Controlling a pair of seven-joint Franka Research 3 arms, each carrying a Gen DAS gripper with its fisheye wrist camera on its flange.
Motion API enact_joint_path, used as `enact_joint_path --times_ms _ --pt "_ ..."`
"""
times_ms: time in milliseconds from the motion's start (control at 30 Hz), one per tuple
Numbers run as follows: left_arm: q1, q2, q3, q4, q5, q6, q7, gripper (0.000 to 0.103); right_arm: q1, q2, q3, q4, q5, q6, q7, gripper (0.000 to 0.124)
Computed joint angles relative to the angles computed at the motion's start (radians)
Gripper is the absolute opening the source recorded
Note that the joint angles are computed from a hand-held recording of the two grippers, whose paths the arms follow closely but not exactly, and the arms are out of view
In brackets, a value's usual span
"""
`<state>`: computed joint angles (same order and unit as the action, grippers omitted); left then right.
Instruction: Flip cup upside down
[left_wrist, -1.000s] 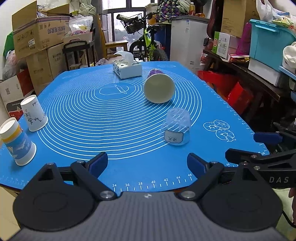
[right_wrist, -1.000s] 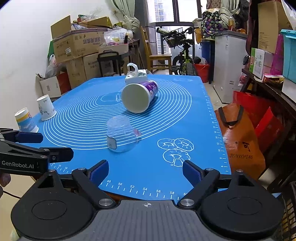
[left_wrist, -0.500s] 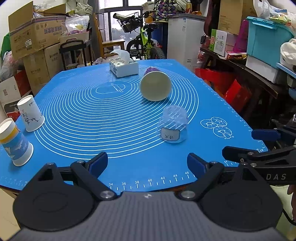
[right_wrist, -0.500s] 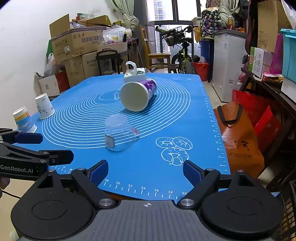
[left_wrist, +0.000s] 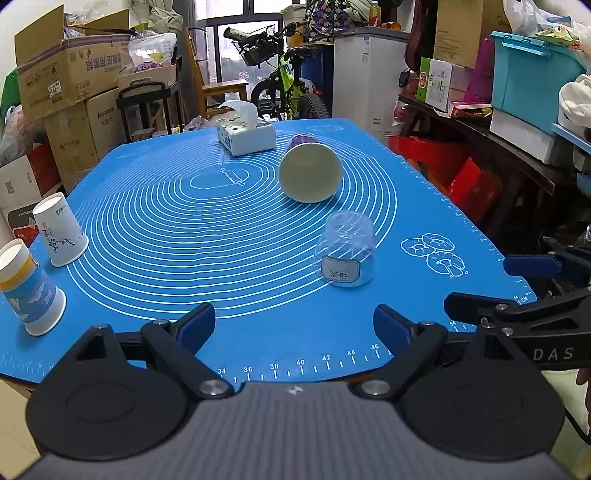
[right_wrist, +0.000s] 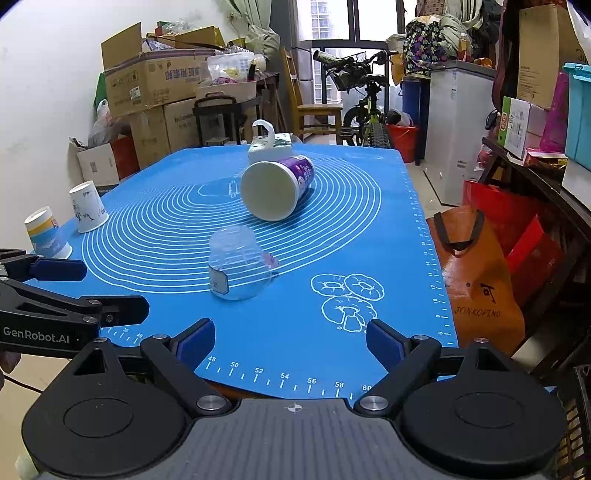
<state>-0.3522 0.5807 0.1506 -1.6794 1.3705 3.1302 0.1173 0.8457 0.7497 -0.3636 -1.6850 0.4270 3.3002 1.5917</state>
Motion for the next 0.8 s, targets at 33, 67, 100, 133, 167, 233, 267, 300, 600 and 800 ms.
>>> enact_joint_path --times_ms 33,67,100,133,167,233,267,300,600,800 --pt "0.003 0.001 -0.003 0.000 -0.005 0.000 0.006 0.092 0.001 0.000 -0.001 0.001 0.001 -0.001 0.000 0.090" --pt "0.004 0.002 -0.005 0.001 -0.012 0.000 0.013 0.092 0.003 0.001 -0.003 0.002 0.001 -0.004 0.001 0.090" --pt "0.006 0.003 -0.007 0.001 -0.020 -0.001 0.022 0.092 0.004 0.002 -0.005 0.003 0.001 -0.007 0.002 0.090" --pt "0.005 0.004 -0.006 0.001 -0.026 -0.001 0.027 0.092 0.003 0.003 -0.005 0.005 -0.001 -0.009 0.003 0.090" --pt "0.006 0.005 -0.008 0.002 -0.035 -0.001 0.037 0.092 0.002 0.003 -0.005 0.006 -0.003 -0.011 0.005 0.090" --pt "0.000 0.006 0.001 0.000 -0.042 0.003 0.040 0.092 0.001 0.002 -0.005 0.006 -0.008 -0.014 0.008 0.090" --pt "-0.002 0.007 0.003 0.001 -0.049 0.004 0.045 0.092 0.001 0.002 -0.005 0.005 -0.010 -0.014 0.010 0.090" --pt "-0.006 0.008 0.007 0.000 -0.052 0.005 0.047 0.092 0.001 0.002 -0.005 0.005 -0.012 -0.014 0.011 0.090" --pt "-0.024 0.012 0.029 -0.003 -0.091 0.012 0.076 0.092 -0.005 0.004 -0.001 0.008 -0.026 -0.017 0.023 0.090" --pt "-0.036 0.015 0.042 -0.007 -0.128 0.014 0.107 0.092 -0.007 0.006 -0.001 0.011 -0.030 -0.016 0.025 0.090"
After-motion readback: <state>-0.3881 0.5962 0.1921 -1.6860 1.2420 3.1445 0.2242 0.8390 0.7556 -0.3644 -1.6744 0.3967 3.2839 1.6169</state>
